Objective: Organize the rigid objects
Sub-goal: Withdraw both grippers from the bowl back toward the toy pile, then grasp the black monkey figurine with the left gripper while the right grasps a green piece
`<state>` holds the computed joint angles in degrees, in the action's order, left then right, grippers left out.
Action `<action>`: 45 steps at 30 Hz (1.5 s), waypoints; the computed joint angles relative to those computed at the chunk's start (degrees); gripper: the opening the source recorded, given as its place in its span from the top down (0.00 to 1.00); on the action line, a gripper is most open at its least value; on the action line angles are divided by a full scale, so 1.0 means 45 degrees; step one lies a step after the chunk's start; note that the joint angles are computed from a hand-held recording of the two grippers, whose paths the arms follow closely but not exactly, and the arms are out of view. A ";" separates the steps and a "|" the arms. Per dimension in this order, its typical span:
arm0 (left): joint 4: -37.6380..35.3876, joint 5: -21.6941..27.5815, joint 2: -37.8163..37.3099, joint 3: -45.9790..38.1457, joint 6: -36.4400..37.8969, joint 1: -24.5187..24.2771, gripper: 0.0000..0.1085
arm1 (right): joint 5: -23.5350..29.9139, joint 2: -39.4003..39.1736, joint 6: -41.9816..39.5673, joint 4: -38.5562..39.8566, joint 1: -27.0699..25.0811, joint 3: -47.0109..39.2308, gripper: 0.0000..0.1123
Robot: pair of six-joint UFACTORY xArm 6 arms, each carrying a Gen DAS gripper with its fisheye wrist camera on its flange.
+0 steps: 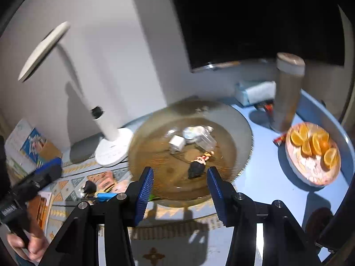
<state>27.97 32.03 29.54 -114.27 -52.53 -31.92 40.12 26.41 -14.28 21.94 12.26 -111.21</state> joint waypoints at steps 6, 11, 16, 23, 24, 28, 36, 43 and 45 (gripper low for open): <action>0.3869 -0.0441 -0.3536 0.4085 -0.3859 0.0110 0.13 | -0.0586 -0.1154 -0.0894 0.0642 0.0764 0.1275 0.56; 0.6354 -0.0273 -0.5836 0.7001 -0.7019 0.0199 0.06 | -0.1356 -0.1799 -0.1521 0.1066 0.1313 0.2477 0.56; 0.6324 0.0379 -0.6467 0.8859 -0.8104 0.0448 0.06 | -0.1663 -0.1850 -0.2669 0.2919 0.1576 0.3645 0.43; 0.5227 0.0157 -0.5449 0.9965 -0.7746 0.0979 0.07 | -0.3136 -0.1230 -0.5361 0.4655 0.2069 0.5131 0.43; 0.5086 0.0070 -0.5271 1.0012 -0.7691 0.1038 0.07 | -0.3201 -0.1003 -0.5034 0.4142 0.2101 0.5153 0.43; 0.4855 0.0311 -0.4770 0.9872 -0.7386 0.0975 0.07 | -0.2948 -0.0489 -0.4448 0.3446 0.2005 0.4961 0.43; 0.4545 0.0628 -0.4492 0.9554 -0.6620 0.0833 0.07 | -0.2810 -0.0334 -0.4500 0.3281 0.1990 0.4758 0.43; 0.1758 -0.1098 -0.4383 0.9060 -0.2950 0.1622 0.07 | 0.0314 0.0261 -0.4118 0.2760 0.1795 0.3128 0.43; 0.1062 -0.1407 -0.4028 0.8569 -0.1848 0.1830 0.07 | 0.0671 0.0488 -0.3811 0.2513 0.1854 0.2602 0.43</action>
<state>32.75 25.70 11.42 -75.71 -60.85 -23.69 43.14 28.61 -31.42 33.25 20.60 -99.50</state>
